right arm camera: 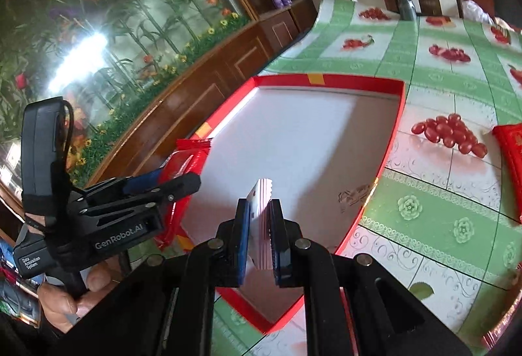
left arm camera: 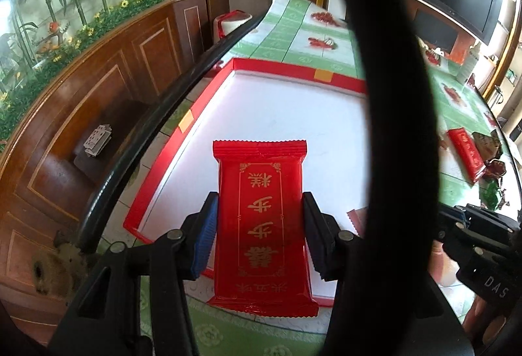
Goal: Organize snacks
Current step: 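Carry both packets into the red tray and open both tools, then withdraw both tools from the tray back toward the snack pile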
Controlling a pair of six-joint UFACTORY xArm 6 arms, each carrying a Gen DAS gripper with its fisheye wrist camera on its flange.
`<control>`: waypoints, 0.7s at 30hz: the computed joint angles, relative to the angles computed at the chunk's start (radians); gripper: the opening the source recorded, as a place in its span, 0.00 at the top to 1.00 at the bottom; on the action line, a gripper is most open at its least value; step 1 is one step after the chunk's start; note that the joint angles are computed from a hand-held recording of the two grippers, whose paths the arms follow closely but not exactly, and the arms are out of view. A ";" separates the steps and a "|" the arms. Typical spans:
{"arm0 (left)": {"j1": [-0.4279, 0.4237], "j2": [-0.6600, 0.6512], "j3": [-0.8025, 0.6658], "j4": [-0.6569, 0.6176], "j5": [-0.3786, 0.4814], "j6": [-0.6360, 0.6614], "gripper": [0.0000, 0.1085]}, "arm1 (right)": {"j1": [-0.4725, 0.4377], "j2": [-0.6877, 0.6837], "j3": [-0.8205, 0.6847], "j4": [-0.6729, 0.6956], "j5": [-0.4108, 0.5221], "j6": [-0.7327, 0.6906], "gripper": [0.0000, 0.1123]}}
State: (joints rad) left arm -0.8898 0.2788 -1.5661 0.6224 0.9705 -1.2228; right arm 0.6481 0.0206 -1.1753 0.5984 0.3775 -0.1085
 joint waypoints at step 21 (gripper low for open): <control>-0.066 0.017 -0.098 0.083 0.101 -0.011 0.26 | -0.035 -0.172 0.161 -0.334 -0.029 0.293 0.47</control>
State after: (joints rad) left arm -0.9553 0.2958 -1.6638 0.7059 1.0719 -1.2341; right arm 0.6132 -0.1515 -1.0147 0.2646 0.3490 0.1850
